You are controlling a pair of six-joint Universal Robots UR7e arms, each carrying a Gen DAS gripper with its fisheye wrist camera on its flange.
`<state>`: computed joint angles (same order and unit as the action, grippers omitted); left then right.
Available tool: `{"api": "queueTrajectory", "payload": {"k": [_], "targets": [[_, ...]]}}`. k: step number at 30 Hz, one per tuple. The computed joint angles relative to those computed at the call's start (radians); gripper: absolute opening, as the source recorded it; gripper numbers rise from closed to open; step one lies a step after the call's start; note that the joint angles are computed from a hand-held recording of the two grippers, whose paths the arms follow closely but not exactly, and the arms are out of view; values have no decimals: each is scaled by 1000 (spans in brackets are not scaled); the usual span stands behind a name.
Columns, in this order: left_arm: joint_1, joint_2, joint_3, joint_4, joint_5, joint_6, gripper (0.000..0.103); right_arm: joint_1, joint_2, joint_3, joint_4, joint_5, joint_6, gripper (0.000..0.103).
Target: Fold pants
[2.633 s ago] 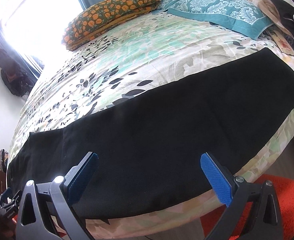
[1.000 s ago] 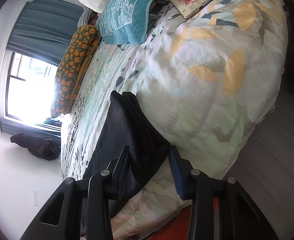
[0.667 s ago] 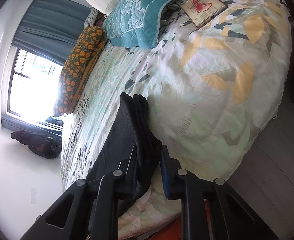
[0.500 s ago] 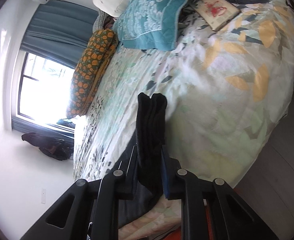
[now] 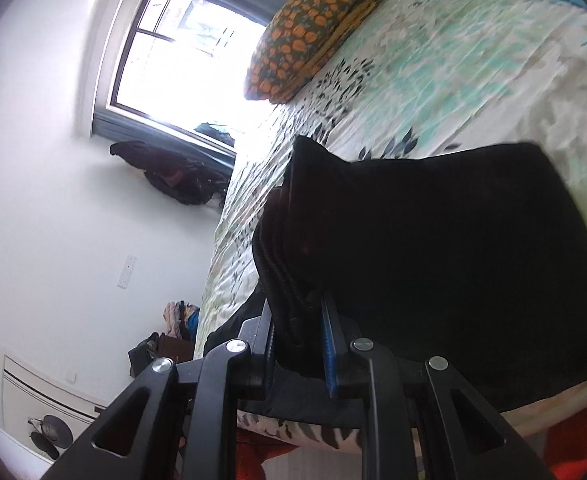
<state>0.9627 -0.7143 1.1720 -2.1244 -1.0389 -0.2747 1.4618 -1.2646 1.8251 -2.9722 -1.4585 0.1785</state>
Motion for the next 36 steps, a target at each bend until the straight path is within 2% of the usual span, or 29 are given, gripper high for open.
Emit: {"api": "queueTrajectory", "payload": {"k": [3,6,9,12,14,15,16,17,19,20,23,24,25,27,30,31,32,34,36], "targets": [[42,-58,72,-32,-1,-55,97,62,130,-51,10,-41,10,20],[59,-82,117,-101,-34,-35,96,101,230,-95,36,-73,9,19],[48,-74,109,-119,-24,-7,96,145,299,-131,69,-168,-30,20],[49,-79,114,-149,-58,2,97,174,344,-154,75,-239,-70,21],[52,-80,111,-157,-76,1,96,207,371,-181,92,-344,-141,30],[52,-83,113,-162,-84,4,96,221,374,-189,113,-381,-164,51],[50,-83,110,-163,-93,7,96,227,367,-193,144,-385,-177,72],[47,-86,112,-169,-107,16,96,232,350,-183,168,-377,-185,76],[36,-101,132,-191,-142,58,96,239,291,-135,171,-351,-222,77],[25,-103,138,-197,-158,88,96,249,256,-99,159,-364,-250,77],[-11,-76,127,-182,-192,206,94,274,151,19,45,-457,-344,81],[-26,-64,128,-175,-188,244,89,276,123,59,-2,-489,-362,85],[-39,-48,120,-158,-178,269,78,283,102,80,-27,-518,-359,85],[-55,-18,107,-115,-172,297,68,266,60,130,-62,-524,-341,85],[-64,8,105,-92,-145,289,65,232,24,172,-75,-514,-265,85],[-65,20,94,-81,-133,278,61,223,17,173,-70,-496,-242,85],[-68,29,87,-73,-129,267,59,215,-7,187,-76,-481,-239,85],[-68,44,70,-51,-131,262,43,217,-19,202,-113,-475,-257,85],[-70,35,80,-36,-127,269,40,217,-19,200,-118,-475,-265,85]]}}
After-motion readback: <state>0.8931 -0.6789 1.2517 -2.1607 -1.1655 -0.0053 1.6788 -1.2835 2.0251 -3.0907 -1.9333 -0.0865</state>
